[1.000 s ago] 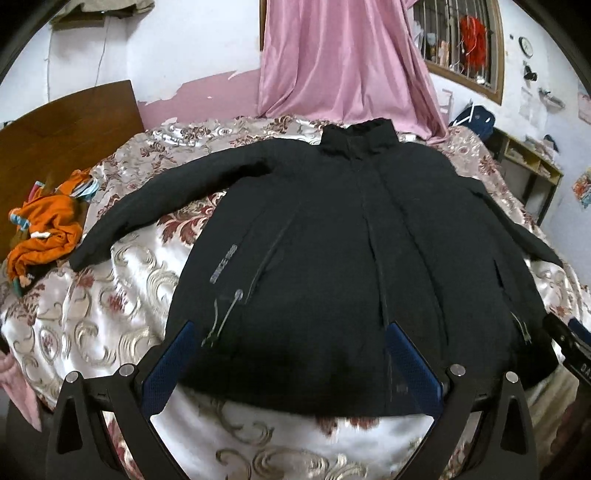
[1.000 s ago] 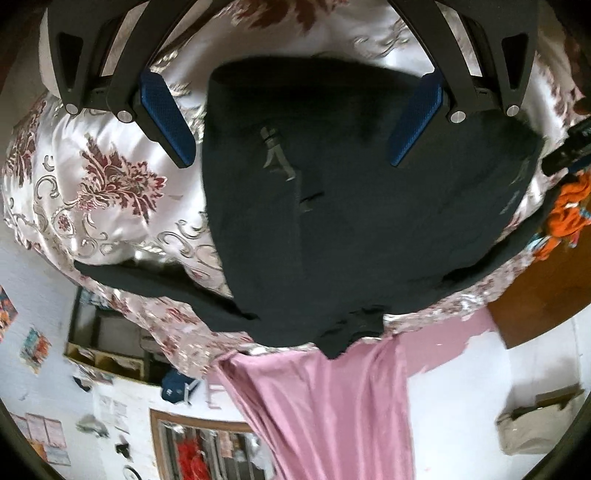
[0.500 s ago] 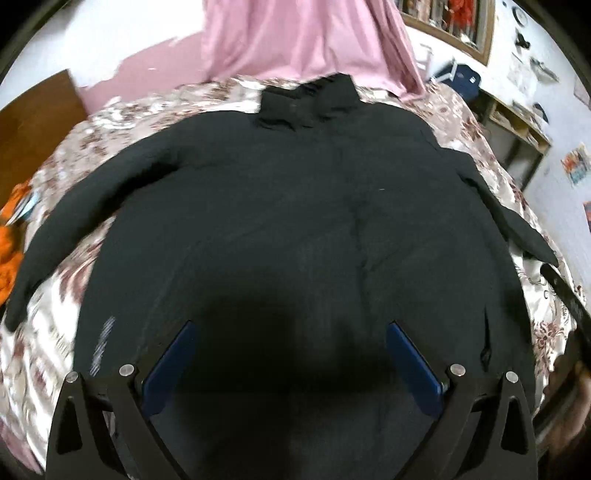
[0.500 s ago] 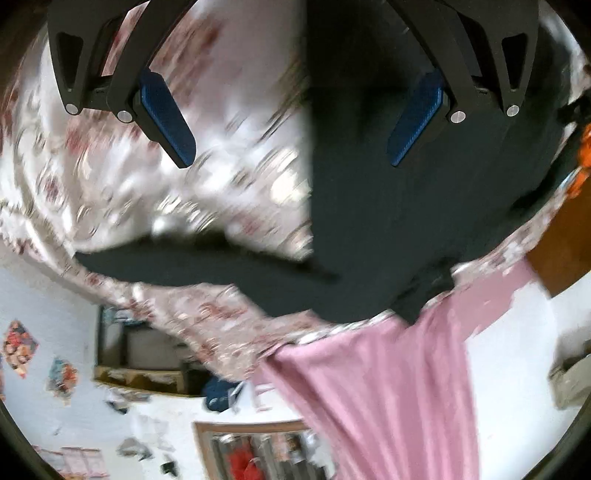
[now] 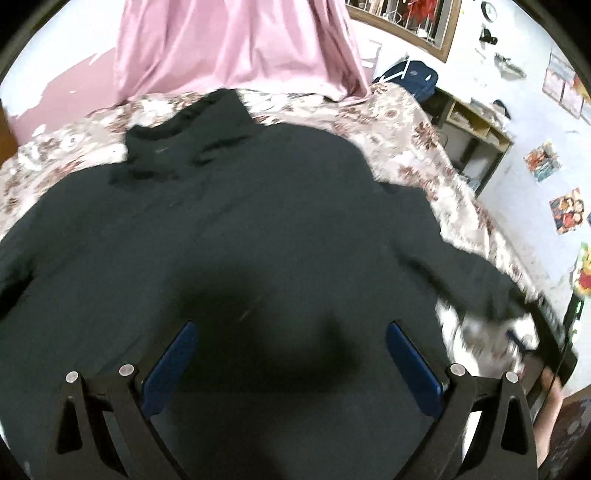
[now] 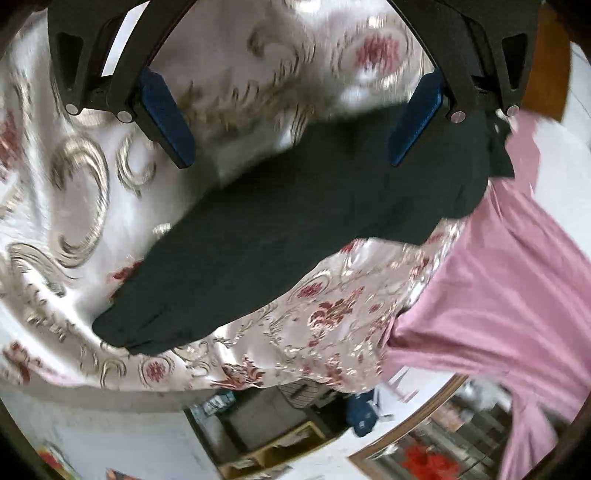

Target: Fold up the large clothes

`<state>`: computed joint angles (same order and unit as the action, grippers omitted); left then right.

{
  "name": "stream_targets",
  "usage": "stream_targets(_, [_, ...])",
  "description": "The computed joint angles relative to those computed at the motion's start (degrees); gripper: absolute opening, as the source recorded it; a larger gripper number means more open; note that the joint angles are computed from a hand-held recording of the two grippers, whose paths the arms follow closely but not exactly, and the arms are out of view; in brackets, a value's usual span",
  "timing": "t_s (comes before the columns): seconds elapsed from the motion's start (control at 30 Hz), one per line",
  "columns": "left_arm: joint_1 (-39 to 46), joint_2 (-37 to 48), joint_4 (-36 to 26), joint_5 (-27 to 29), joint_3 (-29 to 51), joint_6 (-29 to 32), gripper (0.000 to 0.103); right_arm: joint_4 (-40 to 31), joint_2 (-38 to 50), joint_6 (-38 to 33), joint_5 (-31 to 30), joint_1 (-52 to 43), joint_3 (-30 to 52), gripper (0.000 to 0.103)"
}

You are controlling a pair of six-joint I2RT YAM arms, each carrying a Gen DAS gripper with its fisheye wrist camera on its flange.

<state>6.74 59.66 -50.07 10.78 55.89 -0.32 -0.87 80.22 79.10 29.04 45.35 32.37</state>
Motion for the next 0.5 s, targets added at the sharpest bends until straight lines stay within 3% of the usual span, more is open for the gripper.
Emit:
stream_targets(0.1, [-6.6, 8.6, 7.1, -3.0, 2.9, -6.0, 0.103, 11.3, 1.5, 0.4, -4.0, -4.1, -4.7, 0.102])
stream_targets(0.23, [-12.6, 16.6, 12.3, -7.3, 5.7, -8.1, 0.103, 26.7, 6.5, 2.5, -6.6, -9.3, -9.2, 0.099])
stream_targets(0.3, [-15.0, 19.7, 13.9, -9.7, 6.3, -8.0, 0.103, 30.8, 9.9, 3.4, -8.6, -12.1, -9.3, 0.088])
stream_targets(0.33, [-15.6, 20.8, 14.2, -10.4, 6.6, -8.1, 0.103, 31.8, 11.1, 3.8, -8.8, -12.6, -9.1, 0.076])
stream_targets(0.5, [-16.3, 24.2, 16.3, -11.2, 5.7, -9.4, 0.103, 33.4, 16.6, 4.3, -9.5, -15.3, -6.5, 0.046])
